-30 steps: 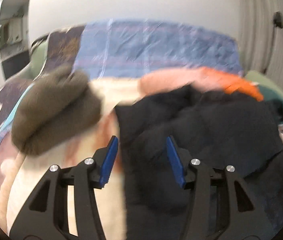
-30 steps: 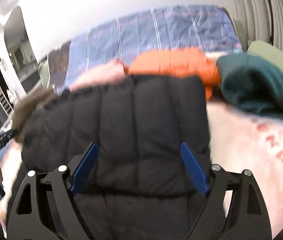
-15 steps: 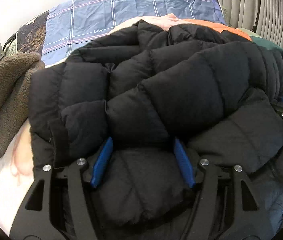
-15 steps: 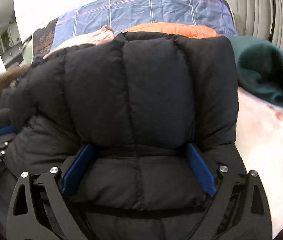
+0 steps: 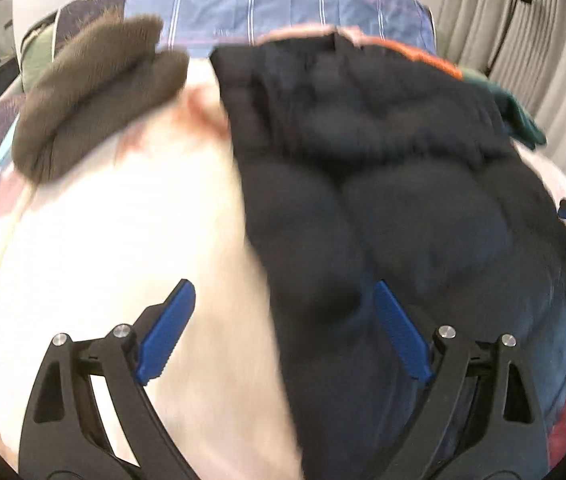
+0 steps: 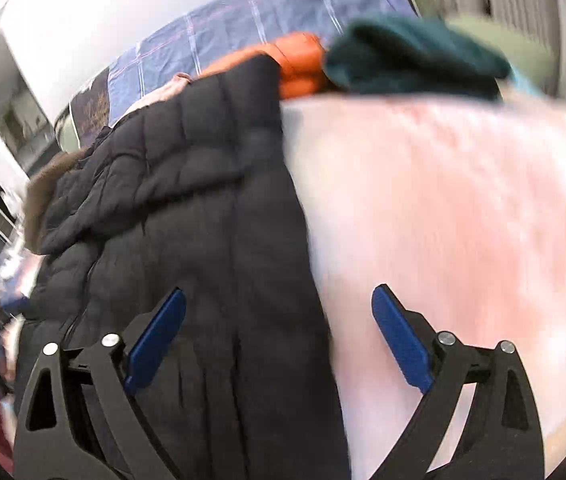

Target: Fold large clothes

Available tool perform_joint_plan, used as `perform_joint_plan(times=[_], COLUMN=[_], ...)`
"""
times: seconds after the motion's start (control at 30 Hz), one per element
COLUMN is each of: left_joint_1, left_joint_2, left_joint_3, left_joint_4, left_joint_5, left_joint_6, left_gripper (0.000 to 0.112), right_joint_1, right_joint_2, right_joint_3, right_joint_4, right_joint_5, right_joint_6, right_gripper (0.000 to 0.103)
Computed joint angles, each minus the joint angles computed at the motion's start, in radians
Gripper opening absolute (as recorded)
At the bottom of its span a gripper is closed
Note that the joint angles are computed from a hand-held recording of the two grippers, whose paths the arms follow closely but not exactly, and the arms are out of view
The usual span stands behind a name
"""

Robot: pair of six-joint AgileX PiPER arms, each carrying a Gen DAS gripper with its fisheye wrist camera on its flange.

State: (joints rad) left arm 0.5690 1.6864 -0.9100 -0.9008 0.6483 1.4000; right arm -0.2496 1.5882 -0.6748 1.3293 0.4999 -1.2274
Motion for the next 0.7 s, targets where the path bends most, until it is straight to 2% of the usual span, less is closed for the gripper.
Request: perform_joint_plan(times=[0.1,0.17,0.2,0.33,0.43,0.5,0.57,0.6,0.63,0.67,0.7], left_joint_1=[0.087,0.14,0.147,0.184,0.266,0.294,0.321,0.333,0.345,0.344,0.33], left_joint_2=[-0.013,-0.038,-0.039,-0.104,-0.122,-0.118,-0.13,-0.138,-0.154,-0.16,-0.154], left_joint_3=[0.047,0.085,0.098,0.211,0.233,0.227,0.232,0.234,0.245,0.252,0.251], left_joint_4=[-0.027,-0.041,-0.044,-0.029,-0.013,-0.004,0.012,0.019,0.021,0.02,0.015], left_joint_5=[0.124,0.215,0.228,0.244,0.335,0.403,0.462,0.482,0.488,0.481,0.462], left_joint_6=[0.092,0.164,0.185,0.261,0.283,0.276,0.283,0.288,0.299,0.307,0.306], left_gripper=[0.092,0.092,0.092,0.091,0.09,0.083,0.062,0.059,0.056,0.053,0.052], right_joint_1=[-0.123,-0.209,-0.259,-0.367,-0.431,-0.453,-0.477,-0.48,-0.477,-0.463,-0.429], right_joint_2=[-0.022,-0.047,-0.054,-0.093,-0.075,-0.057,-0.017,-0.006,0.0,-0.009,-0.043], right_joint_3=[0.102,0.148,0.171,0.235,0.246,0.245,0.234,0.229,0.226,0.222,0.219], right_joint_4=[0.088,0.071,0.053,-0.012,-0.095,-0.118,-0.111,-0.103,-0.089,-0.083,-0.092], right_joint_5=[0.135,0.225,0.281,0.402,0.536,0.595,0.657,0.678,0.693,0.681,0.629], right_joint_6=[-0.162,-0.2,-0.213,-0.242,-0.294,-0.33,-0.335,-0.33,-0.327,-0.311,-0.269], right_gripper=[0.082,0.076,0.072,0.064,0.064,0.064,0.064,0.062,0.056,0.052,0.049])
